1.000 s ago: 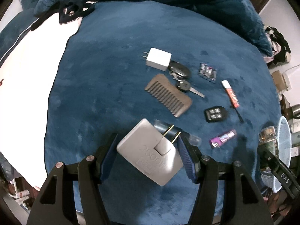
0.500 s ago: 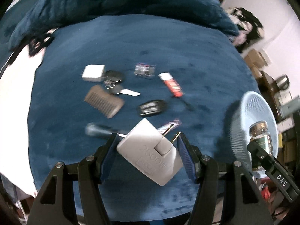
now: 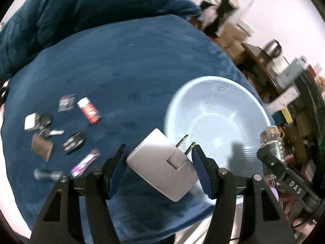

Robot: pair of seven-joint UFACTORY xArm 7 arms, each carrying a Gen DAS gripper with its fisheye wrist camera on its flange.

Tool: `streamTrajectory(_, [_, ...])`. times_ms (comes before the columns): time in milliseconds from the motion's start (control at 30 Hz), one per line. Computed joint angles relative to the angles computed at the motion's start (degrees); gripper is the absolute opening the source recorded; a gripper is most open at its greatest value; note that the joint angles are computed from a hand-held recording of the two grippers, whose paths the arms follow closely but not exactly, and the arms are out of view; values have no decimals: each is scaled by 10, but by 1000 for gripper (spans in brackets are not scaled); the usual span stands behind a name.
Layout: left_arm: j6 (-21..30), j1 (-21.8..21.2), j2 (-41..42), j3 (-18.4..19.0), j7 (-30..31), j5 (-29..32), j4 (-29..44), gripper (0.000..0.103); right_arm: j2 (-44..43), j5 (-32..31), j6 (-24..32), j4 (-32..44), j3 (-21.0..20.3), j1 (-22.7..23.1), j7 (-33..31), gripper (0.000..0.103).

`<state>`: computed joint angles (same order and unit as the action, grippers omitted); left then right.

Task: Organize rigid objects
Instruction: 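Carry the adapter and the jar with both tools over the light-blue basket, then open the right tool to drop the jar while the left tool releases the adapter into the basket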

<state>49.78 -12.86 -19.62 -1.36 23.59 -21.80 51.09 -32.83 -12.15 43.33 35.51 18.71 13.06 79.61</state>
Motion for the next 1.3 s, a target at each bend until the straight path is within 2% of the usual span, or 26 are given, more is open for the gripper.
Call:
streamTrajectory(200, [2,-25,35,-28,-15,-2,23,64,-20,10,2,-14,-16,-2,-19,47])
streamTrajectory(333, [-1,-35,52,-32,-13,-10,27,64,-30,14,9,-18,-17,-3,-31,47])
streamTrajectory(533, [2,-40,64,-35,-1,-18,32,65,-34,19,-11,-32,-19,-9,-43,49])
streamTrajectory(567, [-2,-40,62,-35,0,-18,30,67,-35,18,-12,-33,-16,-12,-41,49])
streamTrajectory(600, [-6,-39,60,-36,-2,-15,29,78,-35,14,-5,-29,-11,-15,-39,49])
streamTrajectory(633, [-16,-36,56,-36,-5,-11,24,84,-32,11,-10,-30,-10,-17,-39,51])
streamTrajectory(700, [-28,-32,48,-34,-10,-2,19,102,-29,0,4,-21,-1,-24,-33,66])
streamTrajectory(733, [-30,-30,46,-34,-13,6,19,103,-30,-5,2,-22,1,-26,-29,70])
streamTrajectory(800, [-38,-25,39,-33,-17,22,15,103,-34,-14,9,-18,9,-31,-16,95])
streamTrajectory(867, [-45,-18,29,-32,-24,42,7,103,-34,-17,10,-16,8,-30,-13,103])
streamTrajectory(1300, [-30,8,5,-3,-19,52,-15,103,-9,-9,26,-1,8,-7,-13,103])
